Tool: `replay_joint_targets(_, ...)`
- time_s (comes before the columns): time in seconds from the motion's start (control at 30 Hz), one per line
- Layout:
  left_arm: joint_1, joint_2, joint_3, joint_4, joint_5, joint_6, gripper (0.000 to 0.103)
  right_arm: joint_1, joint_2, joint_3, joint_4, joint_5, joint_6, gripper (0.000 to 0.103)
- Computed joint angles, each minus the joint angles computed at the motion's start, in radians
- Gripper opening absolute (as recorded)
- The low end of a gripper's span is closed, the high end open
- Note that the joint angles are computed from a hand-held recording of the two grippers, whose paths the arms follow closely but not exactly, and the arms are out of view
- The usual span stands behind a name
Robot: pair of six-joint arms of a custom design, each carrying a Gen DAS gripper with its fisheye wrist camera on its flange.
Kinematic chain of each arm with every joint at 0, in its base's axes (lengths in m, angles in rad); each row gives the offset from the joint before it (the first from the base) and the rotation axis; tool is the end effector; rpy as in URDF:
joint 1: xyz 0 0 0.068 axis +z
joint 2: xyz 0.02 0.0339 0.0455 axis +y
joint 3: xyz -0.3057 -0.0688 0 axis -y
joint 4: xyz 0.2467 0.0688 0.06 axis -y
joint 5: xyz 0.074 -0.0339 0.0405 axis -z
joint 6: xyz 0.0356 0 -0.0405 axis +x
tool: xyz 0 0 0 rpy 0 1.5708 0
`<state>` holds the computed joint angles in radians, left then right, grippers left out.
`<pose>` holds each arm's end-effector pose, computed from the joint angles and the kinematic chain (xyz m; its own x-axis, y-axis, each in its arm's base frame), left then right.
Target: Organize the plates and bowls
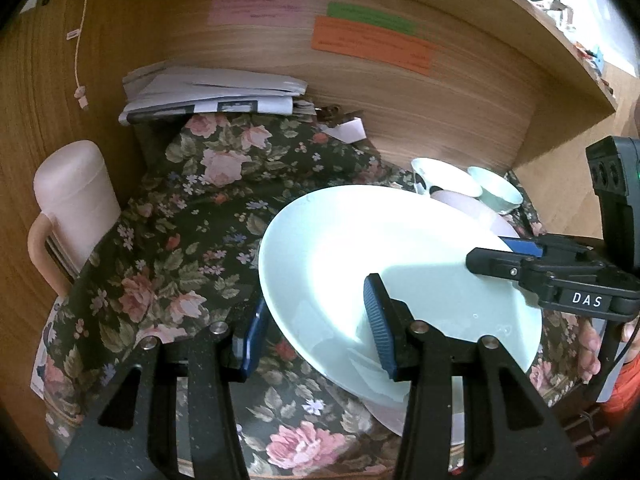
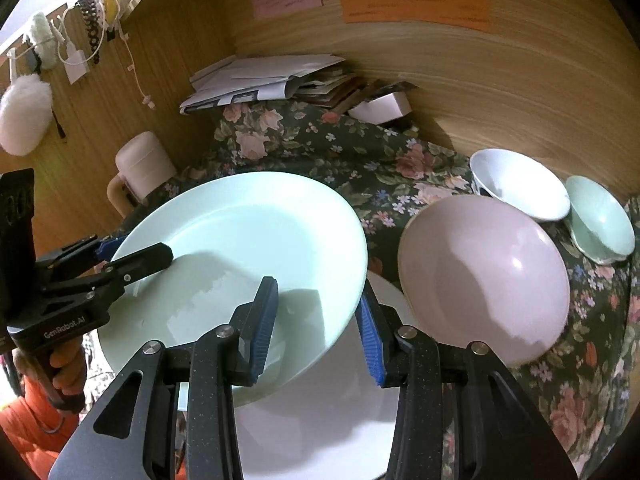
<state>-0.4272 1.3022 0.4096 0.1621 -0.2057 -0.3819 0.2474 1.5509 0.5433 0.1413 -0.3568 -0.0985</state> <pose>0.2046 -0.0851 0.1811 -0.6631 -0.0990 -0.7420 0.0216 0.9883 -0.1511 0.2548 0.0772 0.1608 -0.6910 -0.2696 -0.6707 -0.5193 0.8306 0.2011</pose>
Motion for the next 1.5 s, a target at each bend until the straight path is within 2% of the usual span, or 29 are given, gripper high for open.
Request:
replay_joint_targets(0.23, -0.042, 0.013, -0.011, 0.013, -0.006, -0.024, 0.046, -0.038, -0.017, -0.042, 0.013, -0.021, -0.005, 0.036)
replay_joint_targets(0.8, -0.068, 0.142, -0.042, 0.115, 0.061, -0.058, 0.046, -0.091, 0.035, -0.092, 0.026, -0.031, -0.023, 0.036)
replay_joint_targets(1.5, -0.105, 0.278, -0.018, 0.165, 0.059, -0.058, 0.046, -0.152, 0.09, -0.113, 0.036, -0.056, -0.03, 0.036)
